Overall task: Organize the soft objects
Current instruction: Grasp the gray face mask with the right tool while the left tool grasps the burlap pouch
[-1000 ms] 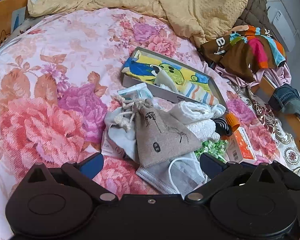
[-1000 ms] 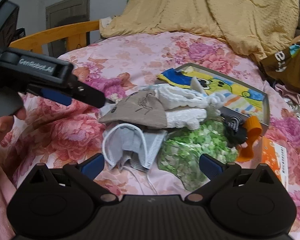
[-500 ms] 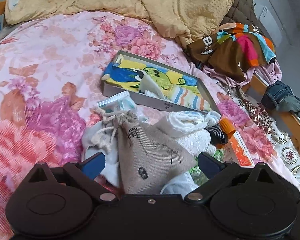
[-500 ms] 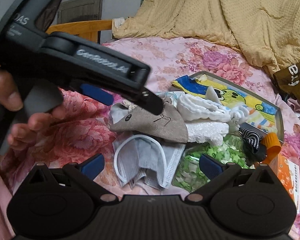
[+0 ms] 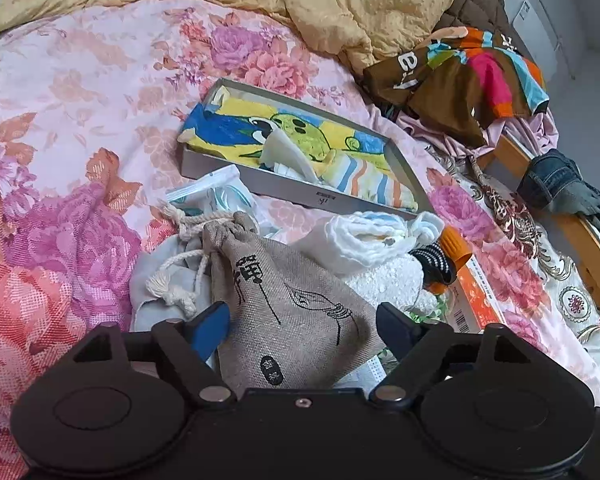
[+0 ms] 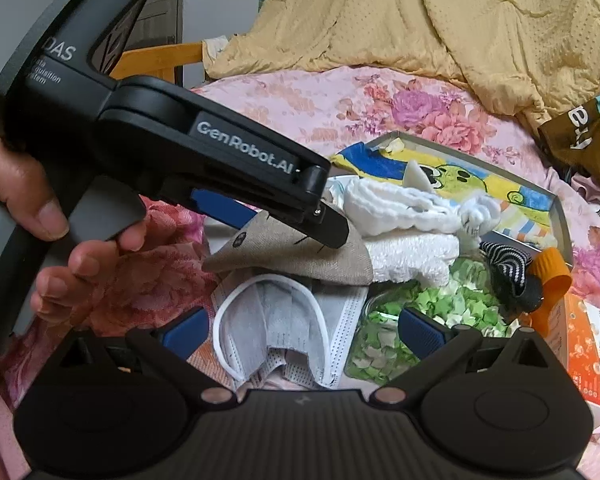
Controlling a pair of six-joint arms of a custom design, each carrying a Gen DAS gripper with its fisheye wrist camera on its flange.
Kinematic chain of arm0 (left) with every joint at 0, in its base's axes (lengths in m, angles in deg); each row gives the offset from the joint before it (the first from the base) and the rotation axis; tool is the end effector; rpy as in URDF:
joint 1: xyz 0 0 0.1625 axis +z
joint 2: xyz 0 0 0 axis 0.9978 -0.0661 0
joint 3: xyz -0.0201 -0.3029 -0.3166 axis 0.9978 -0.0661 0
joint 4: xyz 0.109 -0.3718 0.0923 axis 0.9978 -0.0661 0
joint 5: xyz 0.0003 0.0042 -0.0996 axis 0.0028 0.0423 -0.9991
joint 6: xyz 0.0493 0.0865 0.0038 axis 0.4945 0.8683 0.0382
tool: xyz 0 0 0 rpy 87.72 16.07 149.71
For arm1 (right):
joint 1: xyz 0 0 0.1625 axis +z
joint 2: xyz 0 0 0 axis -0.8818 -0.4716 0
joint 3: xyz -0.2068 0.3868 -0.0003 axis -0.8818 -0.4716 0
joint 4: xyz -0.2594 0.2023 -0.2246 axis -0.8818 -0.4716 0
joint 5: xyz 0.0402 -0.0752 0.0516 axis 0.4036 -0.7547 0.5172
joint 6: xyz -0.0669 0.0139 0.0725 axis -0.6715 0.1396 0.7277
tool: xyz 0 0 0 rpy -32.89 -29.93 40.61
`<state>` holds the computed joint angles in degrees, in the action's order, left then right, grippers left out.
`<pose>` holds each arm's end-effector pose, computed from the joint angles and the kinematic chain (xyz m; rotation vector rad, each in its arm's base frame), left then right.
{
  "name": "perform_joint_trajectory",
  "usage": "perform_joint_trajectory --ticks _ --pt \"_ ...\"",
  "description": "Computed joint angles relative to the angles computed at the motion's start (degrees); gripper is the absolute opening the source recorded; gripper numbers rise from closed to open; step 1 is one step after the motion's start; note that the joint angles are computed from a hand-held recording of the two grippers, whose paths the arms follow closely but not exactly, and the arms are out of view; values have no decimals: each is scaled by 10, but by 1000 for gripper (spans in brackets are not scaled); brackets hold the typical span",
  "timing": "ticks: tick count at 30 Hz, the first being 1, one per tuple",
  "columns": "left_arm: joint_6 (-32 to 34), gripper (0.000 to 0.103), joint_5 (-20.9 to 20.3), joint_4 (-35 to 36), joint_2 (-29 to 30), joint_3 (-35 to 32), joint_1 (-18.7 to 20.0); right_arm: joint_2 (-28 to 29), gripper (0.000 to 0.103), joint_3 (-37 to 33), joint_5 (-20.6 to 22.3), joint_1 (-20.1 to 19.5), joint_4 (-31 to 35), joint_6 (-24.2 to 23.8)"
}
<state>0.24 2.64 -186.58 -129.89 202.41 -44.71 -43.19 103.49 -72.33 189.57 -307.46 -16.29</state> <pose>-0.1576 -0.3810 0.2346 0.6330 2.7370 -0.8358 0.2983 -0.2738 0.0873 0.9364 -2.2107 0.8886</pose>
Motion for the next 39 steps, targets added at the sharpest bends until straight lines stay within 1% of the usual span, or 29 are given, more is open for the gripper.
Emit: perform_joint_trajectory --ticks 2,5,6,8,12,16,18,20,21,23,26,27,28,29,30,31,32,33,34,36,39 --pt "-4 79 0 8 4 -4 4 3 102 -2 -2 -1 1 -4" --pt "-13 78 -6 10 7 -10 14 10 97 -5 -5 -3 4 -10" --pt "-15 78 -9 9 9 -12 18 12 97 -6 -7 -2 5 -11" --pt "-18 76 -11 10 12 -16 23 21 97 -8 -12 1 -3 -23" --pt "-26 78 0 21 18 -22 26 37 92 -12 -19 10 -15 -54" --pt "-14 76 3 25 22 -24 23 57 86 -21 -35 16 -18 -81" --pt "-11 72 7 26 23 -23 23 62 84 -23 -36 17 -18 -88" --pt "-11 63 11 27 22 -22 22 67 80 -25 -38 19 -22 -94" --pt "-14 60 13 28 22 -22 22 69 77 -26 -39 19 -25 -99" --pt "-18 49 13 30 20 -23 23 72 73 -27 -41 21 -26 -102" --pt "-18 38 6 31 19 -23 27 69 63 -27 -39 21 -11 -95" --pt "-18 36 4 30 18 -23 28 68 60 -27 -39 21 -6 -93" --pt "-18 32 1 30 18 -24 29 67 59 -26 -39 22 -5 -91" --pt "-19 27 -2 29 17 -23 30 67 55 -26 -39 22 -4 -90" --pt "-21 25 -4 28 15 -23 30 66 50 -25 -39 22 -4 -89" --pt "-22 21 -6 28 14 -23 30 64 47 -25 -39 22 -3 -89" --pt "-23 18 -8 26 12 -23 29 62 41 -28 -38 18 -1 -94" --pt "-24 17 -7 22 10 -22 28 60 35 -27 -37 18 -1 -92" --pt "-26 15 -7 20 7 -22 28 57 32 -25 -35 17 1 -88" --pt "-30 12 -6 14 1 -20 26 50 22 -22 -31 17 10 -75" --pt "-33 11 -3 7 -10 -16 22 42 14 -18 -28 18 11 -68"
